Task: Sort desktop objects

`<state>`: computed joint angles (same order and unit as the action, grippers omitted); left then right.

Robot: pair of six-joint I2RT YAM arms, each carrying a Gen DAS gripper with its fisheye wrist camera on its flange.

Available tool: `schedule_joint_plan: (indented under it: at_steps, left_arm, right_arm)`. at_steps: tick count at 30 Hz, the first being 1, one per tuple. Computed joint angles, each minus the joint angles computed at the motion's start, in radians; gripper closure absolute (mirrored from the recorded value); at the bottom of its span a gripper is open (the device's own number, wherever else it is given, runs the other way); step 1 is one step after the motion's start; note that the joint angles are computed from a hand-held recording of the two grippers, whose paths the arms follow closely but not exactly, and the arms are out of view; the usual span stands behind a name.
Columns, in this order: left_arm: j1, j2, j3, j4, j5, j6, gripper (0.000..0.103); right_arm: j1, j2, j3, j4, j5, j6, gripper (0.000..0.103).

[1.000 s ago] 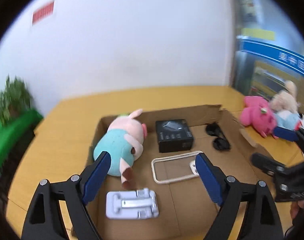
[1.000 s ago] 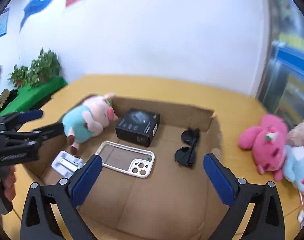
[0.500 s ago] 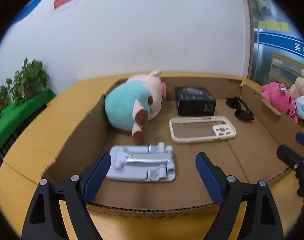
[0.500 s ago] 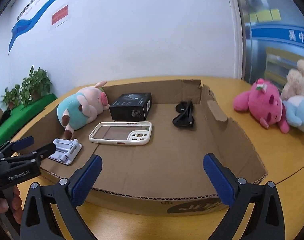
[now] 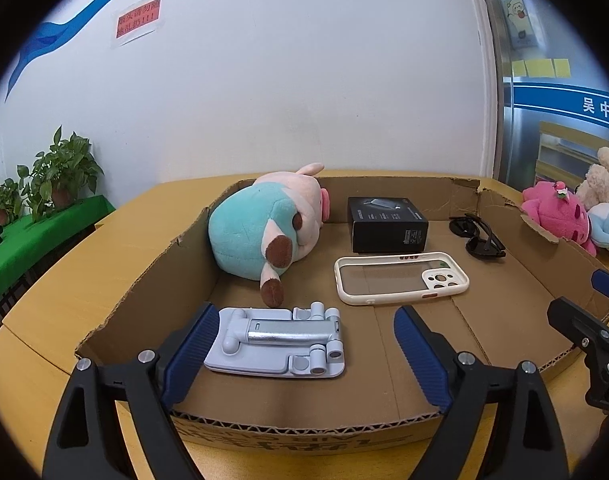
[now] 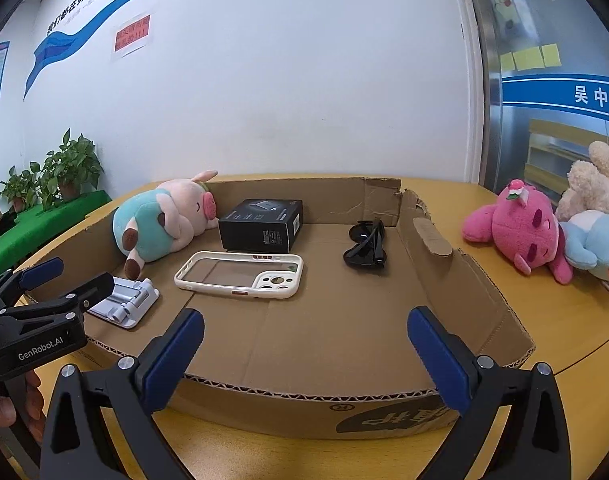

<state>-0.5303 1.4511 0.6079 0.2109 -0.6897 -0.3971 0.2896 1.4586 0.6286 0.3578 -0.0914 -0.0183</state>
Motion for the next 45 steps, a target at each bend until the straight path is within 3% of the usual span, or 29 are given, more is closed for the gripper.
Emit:
schedule_joint_plan:
  at_steps: [9, 45]
  left_arm:
    - [0.005, 0.0, 0.002, 0.004, 0.014, 0.009, 0.01]
    - [0.01, 0.002, 0.003, 0.008, 0.022, 0.014, 0.008]
  right_arm:
    - [-0.004, 0.008, -0.006, 0.013, 0.0, -0.002, 0.0]
    - [-0.003, 0.007, -0.015, 0.023, 0.003, -0.001, 0.0]
